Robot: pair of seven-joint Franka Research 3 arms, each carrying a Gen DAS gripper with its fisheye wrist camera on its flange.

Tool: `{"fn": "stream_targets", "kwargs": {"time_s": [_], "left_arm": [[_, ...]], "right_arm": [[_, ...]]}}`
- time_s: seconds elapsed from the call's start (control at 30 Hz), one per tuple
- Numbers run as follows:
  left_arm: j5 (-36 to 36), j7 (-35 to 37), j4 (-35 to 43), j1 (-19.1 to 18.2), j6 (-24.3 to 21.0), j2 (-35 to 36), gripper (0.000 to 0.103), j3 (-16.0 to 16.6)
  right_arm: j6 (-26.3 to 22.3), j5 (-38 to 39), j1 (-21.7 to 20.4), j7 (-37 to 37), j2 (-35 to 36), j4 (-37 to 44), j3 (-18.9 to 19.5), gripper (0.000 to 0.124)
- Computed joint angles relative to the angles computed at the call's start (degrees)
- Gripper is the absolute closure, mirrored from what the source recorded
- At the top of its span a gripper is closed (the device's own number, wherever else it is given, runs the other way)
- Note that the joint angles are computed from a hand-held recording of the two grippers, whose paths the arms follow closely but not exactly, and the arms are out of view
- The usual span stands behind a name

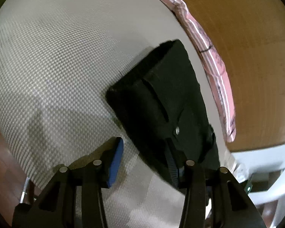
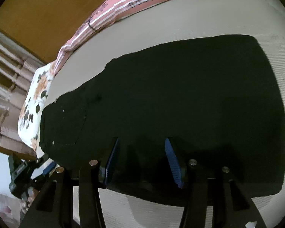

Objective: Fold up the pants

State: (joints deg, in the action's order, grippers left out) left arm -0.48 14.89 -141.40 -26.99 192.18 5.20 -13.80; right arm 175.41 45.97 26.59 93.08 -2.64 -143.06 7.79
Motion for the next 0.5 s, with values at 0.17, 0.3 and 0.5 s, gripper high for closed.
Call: {"fn": "stream_targets", "kwargs": {"time_s": [0.17,0.3,0.5], "left_arm": [[-6.34,2.62,-0.95,-2.5,6.88,1.89,0.051,1.75],[-5.79,0.69,-1.59,0.51,11.12,3.18,0.048,0.02],[-11.57,1.11,-0.43,-0.52,16.29,5.9,0.047,0.18]], "right_arm": [[-0.36,-0.91,0.16,0.55,1.48,1.68,0.55,0.076],[-0.29,-1.41,-0.13,1.05,1.97,2.15,0.83,0.076],[0.1,2.46,-0.47,-1.48,3.76,4.26,1.44,0.073]]}}
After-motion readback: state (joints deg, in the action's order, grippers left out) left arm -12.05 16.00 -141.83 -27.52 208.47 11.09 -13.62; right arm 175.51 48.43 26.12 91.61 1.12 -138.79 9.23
